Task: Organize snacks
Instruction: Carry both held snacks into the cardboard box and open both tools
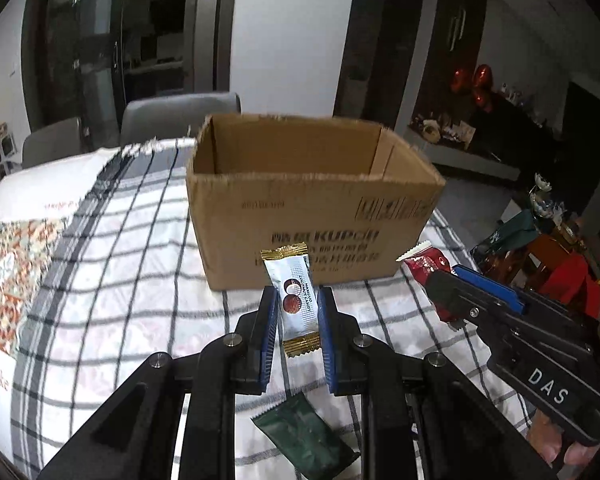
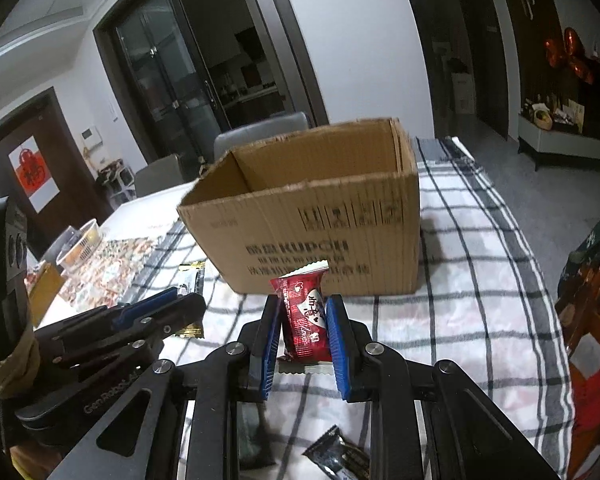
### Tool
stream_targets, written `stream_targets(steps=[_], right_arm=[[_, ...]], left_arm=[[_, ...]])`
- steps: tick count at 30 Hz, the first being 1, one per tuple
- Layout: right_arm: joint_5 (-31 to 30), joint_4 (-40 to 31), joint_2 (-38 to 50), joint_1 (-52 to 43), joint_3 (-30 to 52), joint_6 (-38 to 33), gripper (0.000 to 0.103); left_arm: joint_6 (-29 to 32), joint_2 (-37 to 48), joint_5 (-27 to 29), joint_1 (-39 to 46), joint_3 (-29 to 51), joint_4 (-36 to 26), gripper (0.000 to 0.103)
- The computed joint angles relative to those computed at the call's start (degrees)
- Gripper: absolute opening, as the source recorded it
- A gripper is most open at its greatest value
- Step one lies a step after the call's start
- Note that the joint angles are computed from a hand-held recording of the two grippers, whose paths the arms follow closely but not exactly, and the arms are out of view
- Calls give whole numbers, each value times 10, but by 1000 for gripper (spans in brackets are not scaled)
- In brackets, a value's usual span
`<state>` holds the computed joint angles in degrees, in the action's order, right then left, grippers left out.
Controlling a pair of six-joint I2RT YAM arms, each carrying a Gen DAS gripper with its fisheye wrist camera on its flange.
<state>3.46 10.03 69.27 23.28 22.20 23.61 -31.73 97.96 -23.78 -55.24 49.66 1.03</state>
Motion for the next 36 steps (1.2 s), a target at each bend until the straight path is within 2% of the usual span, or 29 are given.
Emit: stream_targets(steps=[9, 14, 25, 36], right_arm=[[10, -29, -28, -9, 45, -24, 25], [10, -34, -18, -19, 73, -42, 25], [-14, -29, 42, -61, 145, -78, 25], [-23, -27, 125, -83, 211, -106, 25]], left_arm=[[63, -41, -8, 22, 27, -16, 21], [93, -42, 14, 42, 51, -19, 21], [158, -3, 29, 73, 128, -28, 21], [191, 74, 60, 107, 224, -48, 21]])
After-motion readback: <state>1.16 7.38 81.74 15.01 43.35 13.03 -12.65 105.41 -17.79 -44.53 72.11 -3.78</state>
